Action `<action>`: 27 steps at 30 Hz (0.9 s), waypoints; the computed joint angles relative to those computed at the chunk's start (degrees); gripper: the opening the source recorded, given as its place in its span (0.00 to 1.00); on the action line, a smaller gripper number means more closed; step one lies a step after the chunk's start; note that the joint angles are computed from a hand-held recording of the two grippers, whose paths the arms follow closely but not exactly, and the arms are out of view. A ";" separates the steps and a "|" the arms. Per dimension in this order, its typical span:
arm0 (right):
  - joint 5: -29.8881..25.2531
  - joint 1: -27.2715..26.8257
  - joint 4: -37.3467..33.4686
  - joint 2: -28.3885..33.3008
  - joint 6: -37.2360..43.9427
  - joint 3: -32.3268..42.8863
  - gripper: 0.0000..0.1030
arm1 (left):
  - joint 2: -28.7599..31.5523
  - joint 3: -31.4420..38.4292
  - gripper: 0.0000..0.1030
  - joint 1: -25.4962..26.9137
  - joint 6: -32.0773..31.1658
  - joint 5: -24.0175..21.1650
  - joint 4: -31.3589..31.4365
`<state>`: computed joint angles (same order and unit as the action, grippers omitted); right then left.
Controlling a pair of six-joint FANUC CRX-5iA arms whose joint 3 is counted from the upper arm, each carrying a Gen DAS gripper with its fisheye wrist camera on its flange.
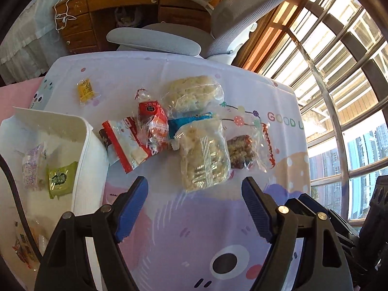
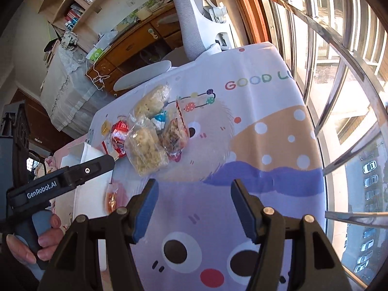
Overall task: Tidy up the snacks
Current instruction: 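Move both open tools back toward the remaining snack pile, then grasp the large clear bread bag with the left tool while the right tool grasps the red-striped pastry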
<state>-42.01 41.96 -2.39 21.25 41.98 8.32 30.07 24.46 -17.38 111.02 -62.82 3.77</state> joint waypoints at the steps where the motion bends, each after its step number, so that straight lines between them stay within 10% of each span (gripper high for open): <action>1: 0.47 -0.30 -0.12 0.68 0.23 0.62 0.61 | 0.41 0.26 0.76 0.09 0.11 0.52 0.15; 27: -1.05 -2.40 -5.85 12.88 13.78 13.76 0.49 | 6.74 -0.77 0.74 1.95 -2.90 8.41 7.57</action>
